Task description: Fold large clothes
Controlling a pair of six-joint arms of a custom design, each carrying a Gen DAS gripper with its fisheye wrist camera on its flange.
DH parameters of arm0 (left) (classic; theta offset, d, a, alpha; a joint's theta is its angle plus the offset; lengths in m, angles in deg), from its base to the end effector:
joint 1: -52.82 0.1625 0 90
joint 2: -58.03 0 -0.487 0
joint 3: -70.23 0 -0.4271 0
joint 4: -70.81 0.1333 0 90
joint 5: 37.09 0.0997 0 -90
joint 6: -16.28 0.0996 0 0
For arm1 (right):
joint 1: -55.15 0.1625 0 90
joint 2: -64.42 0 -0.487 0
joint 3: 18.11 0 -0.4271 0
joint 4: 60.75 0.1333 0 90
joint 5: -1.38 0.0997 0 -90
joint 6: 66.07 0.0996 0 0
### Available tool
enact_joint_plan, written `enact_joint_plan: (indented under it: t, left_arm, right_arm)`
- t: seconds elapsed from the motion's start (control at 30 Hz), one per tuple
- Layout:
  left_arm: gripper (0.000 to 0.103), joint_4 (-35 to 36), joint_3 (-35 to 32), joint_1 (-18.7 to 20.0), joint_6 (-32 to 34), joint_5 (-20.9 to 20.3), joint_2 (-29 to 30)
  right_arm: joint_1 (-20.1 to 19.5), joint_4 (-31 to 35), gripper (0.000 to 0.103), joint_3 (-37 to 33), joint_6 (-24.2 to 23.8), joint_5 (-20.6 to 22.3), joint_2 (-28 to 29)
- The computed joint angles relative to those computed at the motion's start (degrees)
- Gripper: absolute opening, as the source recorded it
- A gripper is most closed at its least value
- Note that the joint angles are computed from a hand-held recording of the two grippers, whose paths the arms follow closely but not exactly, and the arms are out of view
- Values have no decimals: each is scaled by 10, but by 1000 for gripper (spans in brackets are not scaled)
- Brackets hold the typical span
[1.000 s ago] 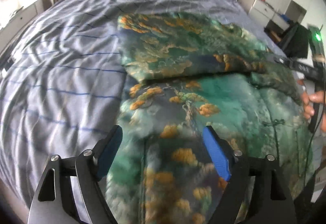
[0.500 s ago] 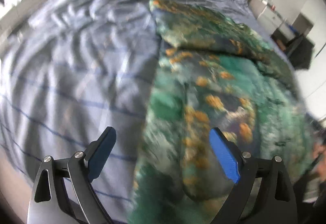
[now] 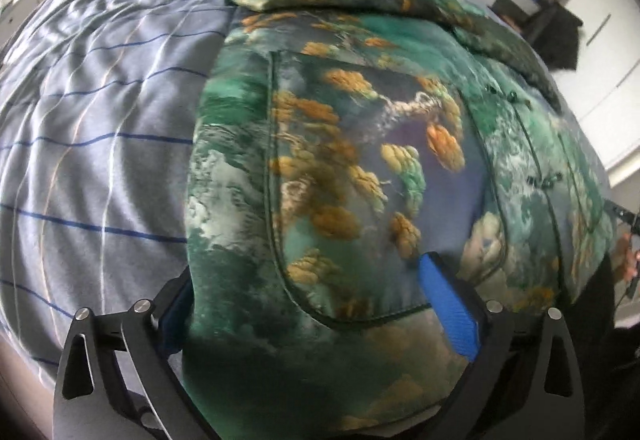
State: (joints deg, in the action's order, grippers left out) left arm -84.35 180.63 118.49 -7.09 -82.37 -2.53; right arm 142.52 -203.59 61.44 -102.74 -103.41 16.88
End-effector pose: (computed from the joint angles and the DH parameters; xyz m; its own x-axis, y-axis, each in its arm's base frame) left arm -0.0741 -0.6575 0.2183 -0.8223 -0.2354 -0.5182 0.0776 0.8556 -0.5117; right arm 0.0702 -0.8224 0.2408 -0.7970 -0.4493 0.4037 -0.5399 0.8295 -0.1427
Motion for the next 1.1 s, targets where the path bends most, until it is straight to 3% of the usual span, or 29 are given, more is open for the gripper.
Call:
enact_joint_plan:
  t: [0.13,0.23,0.4,0.53,0.63,0.77,0.87,0.9,0.97,1.03,1.1]
  left_arm:
    - [99,-4,4,1,3,-16,-4]
    - [99,4,3,2,2,-26,-7]
    - [99,11,-1,0,12,-48,-11]
    - [98,40,-18,-3,-4,-38,3]
    - [84,62,-25,-11,-13,-25,6]
    - [67,78,-29,-18,-25,-3,7]
    - [66,93,-32,-12,-42,-3,7]
    - [71,108,-36,-13,-53,6,11]
    - [78,151,-48,-15,-73,12,16]
    - [76,174,-56,-22,-76,25,20]
    - [44,194,-64,-28,-80,30,21]
  right_arm:
    - [1,75,75,5,-30,-9,2]
    - [3,71,77,13,-43,-25,8]
    - [-8,107,77,-2,7,44,5]
    - [-15,132,77,-11,25,65,4]
    - [-13,139,77,-11,19,67,-1]
    - [-9,150,77,-10,5,103,-7]
    - [-4,146,76,-14,3,83,0]
    - [-1,151,75,-18,8,62,8]
    - [8,150,53,-20,8,32,19]
    - [13,132,37,-16,-2,16,20]
    - [14,129,26,-20,5,26,17]
